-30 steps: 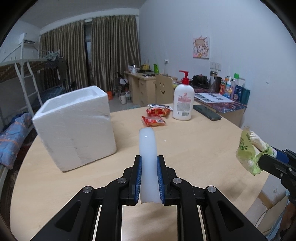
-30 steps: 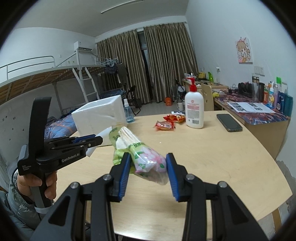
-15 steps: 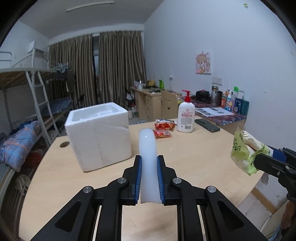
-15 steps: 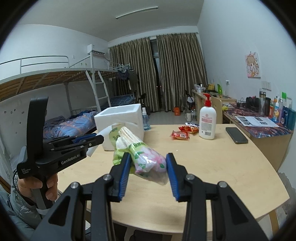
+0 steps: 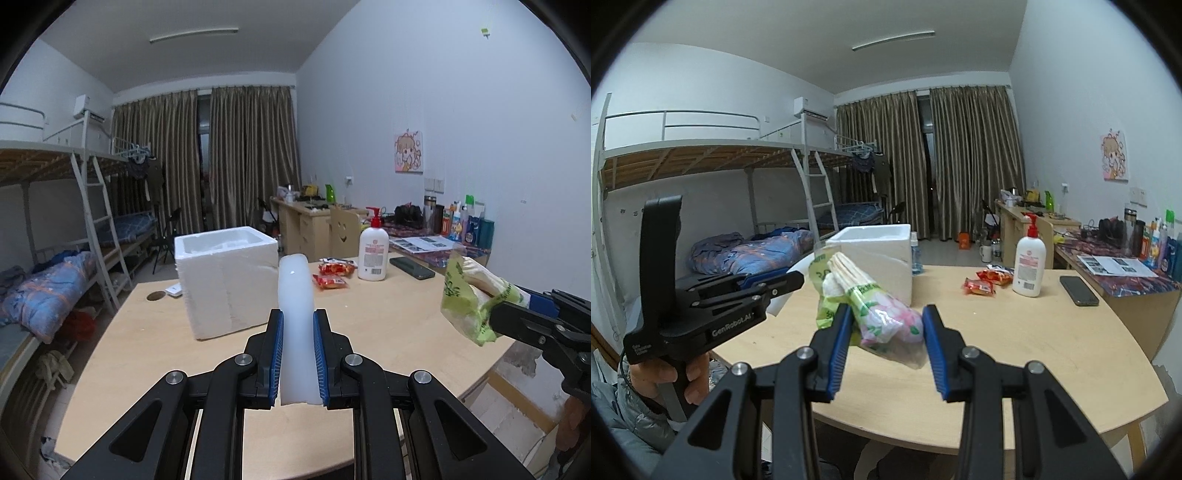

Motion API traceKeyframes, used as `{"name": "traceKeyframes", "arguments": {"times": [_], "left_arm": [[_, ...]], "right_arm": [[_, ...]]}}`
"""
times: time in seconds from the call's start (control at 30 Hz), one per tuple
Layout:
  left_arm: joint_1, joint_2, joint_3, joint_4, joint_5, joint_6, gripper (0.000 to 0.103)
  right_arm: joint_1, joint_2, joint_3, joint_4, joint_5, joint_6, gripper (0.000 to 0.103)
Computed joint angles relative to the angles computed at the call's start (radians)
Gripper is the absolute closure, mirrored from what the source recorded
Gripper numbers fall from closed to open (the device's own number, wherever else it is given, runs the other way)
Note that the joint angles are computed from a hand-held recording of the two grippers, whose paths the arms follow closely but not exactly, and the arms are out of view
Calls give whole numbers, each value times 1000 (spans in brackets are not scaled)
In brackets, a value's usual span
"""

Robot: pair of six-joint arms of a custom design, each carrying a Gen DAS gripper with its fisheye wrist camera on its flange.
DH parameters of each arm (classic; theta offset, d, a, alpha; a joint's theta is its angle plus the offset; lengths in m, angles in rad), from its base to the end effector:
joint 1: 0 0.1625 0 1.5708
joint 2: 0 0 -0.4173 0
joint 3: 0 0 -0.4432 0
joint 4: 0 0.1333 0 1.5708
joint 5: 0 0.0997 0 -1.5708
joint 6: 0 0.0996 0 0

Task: Organize soft objects
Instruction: 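Carry the foam strip and wrapped packet toward the white foam box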

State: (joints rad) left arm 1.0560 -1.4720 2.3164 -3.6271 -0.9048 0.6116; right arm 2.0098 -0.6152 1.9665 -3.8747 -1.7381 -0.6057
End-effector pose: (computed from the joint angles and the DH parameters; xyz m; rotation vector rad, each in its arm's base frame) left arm -0.0490 -0.4823 0.3123 0.6849 2.0130 -1.3965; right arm 0.3501 -0.4710 -0.0049 1.1996 -2.3091 1.3184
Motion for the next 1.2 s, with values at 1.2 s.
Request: {"name": "traceKeyframes", "arguments": {"times": [1.2], "left_arm": [[-26,-224,202,-242,32,88,86]], "right_arm": [[67,140,-60,-159,-24,-30,59]]}}
